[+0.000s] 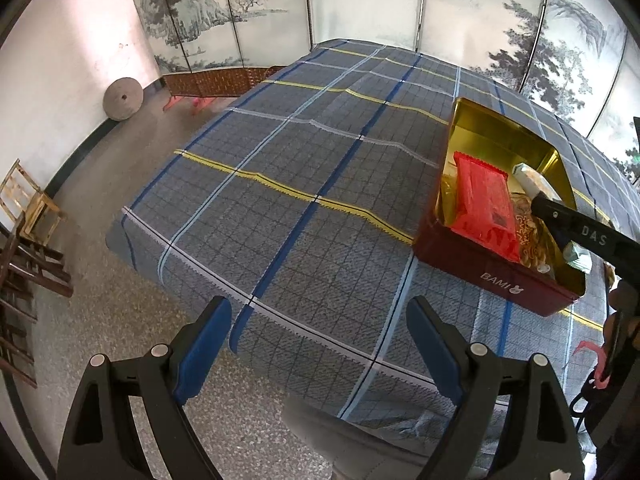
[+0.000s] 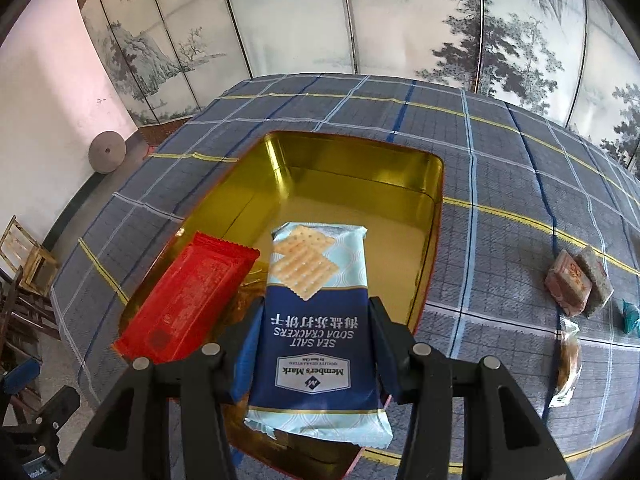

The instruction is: Organize snacks

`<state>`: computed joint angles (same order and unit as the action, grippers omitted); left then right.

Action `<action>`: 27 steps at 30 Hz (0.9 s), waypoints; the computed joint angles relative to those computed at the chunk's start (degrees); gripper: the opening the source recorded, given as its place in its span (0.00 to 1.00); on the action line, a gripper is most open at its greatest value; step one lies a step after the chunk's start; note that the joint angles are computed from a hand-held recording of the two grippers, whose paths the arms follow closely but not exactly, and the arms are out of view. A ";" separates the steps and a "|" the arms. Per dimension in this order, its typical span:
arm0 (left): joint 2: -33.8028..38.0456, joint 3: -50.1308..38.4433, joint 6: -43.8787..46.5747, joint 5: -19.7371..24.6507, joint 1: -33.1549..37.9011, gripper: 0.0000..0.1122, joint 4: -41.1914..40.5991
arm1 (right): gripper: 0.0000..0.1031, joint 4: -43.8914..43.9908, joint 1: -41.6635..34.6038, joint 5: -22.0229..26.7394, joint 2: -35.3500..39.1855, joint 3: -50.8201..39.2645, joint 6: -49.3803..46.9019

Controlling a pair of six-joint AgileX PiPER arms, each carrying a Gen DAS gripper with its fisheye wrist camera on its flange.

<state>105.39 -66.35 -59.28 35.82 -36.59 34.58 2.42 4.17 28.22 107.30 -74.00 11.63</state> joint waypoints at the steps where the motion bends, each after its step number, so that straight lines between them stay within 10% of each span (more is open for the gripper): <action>1: 0.11 -0.06 0.10 0.09 0.03 0.77 -0.08 | 0.49 0.61 -0.03 -0.01 0.14 -0.03 -0.46; 27: 0.54 -1.00 0.70 0.44 -0.99 0.77 -0.68 | 0.56 9.02 -0.22 -0.32 -1.08 2.63 -9.60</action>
<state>105.94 -67.35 -58.58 36.26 -37.58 33.90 11.45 3.95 27.91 106.22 -71.37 2.03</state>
